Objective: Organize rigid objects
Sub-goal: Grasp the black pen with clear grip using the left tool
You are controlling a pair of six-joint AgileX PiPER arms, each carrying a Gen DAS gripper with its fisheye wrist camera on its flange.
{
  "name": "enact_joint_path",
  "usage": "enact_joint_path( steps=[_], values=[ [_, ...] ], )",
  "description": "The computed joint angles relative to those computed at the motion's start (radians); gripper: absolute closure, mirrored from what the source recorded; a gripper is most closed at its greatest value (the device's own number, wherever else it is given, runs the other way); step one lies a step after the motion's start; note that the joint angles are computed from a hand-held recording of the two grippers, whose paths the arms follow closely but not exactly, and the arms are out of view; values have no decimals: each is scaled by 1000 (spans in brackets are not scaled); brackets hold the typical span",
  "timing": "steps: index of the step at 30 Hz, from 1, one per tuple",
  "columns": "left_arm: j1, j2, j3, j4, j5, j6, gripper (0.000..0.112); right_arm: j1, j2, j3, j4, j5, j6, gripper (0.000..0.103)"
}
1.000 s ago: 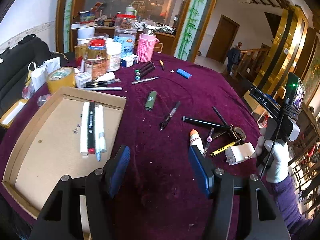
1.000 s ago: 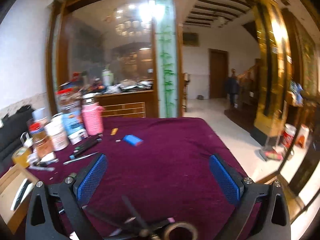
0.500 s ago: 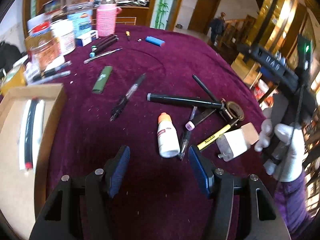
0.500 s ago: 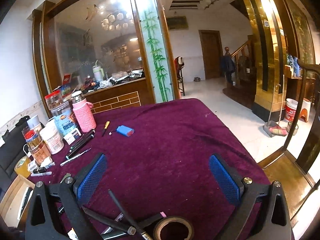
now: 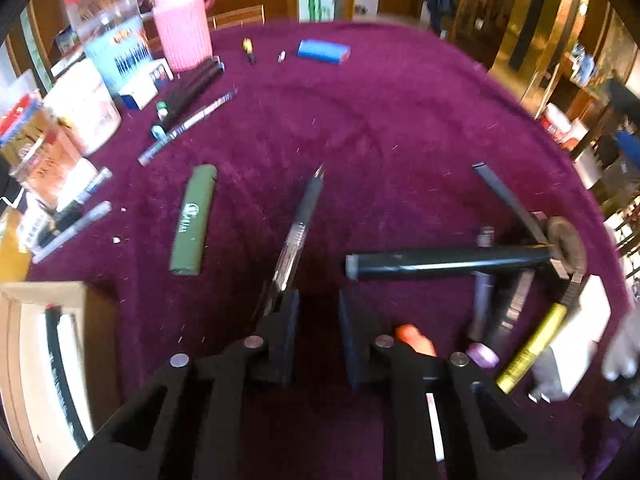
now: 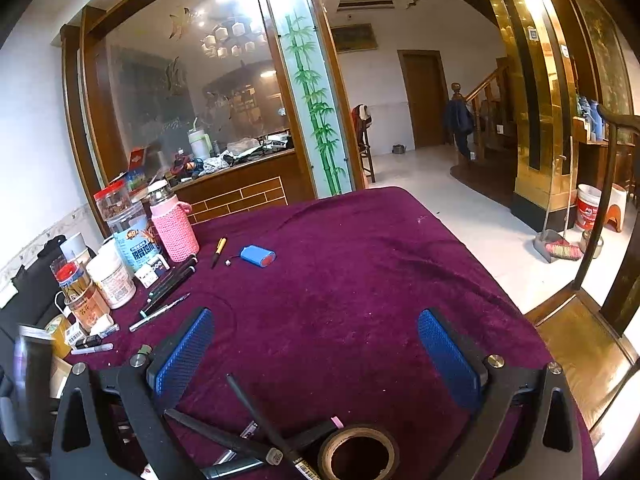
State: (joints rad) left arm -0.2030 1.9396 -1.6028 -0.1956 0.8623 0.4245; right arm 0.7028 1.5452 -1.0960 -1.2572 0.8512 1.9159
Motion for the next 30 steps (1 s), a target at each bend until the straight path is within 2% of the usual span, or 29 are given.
enact_joint_path(
  steps=[2,3,4,12,14,18,20,22,25,26,27,28,29,30],
  values=[
    [-18,-5,20,25,-49,-2,96,-4,5,-4,6,-7,-6,0],
    [-15,-9,25,13,-45,-6,101,-6,9,-9,13,-12,-14,0],
    [-12,-17,33,3,-41,-4,112,-8,11,-11,20,-19,-21,0],
    [136,-223,260,-188,28,166,112,-15,18,-13,40,-44,-38,1],
    [140,-245,295,-183,13,156,112,-17,15,-10,46,-59,-37,1],
    [102,-195,256,-126,-68,80,112,-10,26,-13,54,-61,-47,1],
    [75,-169,221,-90,-120,56,104,-6,34,-18,56,-56,-53,0],
    [48,-125,165,-50,-134,50,75,-6,39,-24,61,-58,-63,1],
    [18,-29,42,-6,-76,34,72,-7,39,-26,58,-64,-67,0],
    [3,-9,21,34,-86,15,72,-6,40,-28,58,-62,-69,1],
    [-7,13,-2,47,-90,20,77,-7,42,-31,60,-63,-74,0],
    [-7,23,-14,27,-89,32,92,-7,42,-31,59,-64,-72,0],
    [-11,30,-26,48,-80,5,101,-7,45,-33,59,-63,-75,0],
    [-8,25,-23,39,-74,13,101,-9,48,-37,64,-62,-84,0]
  ],
)
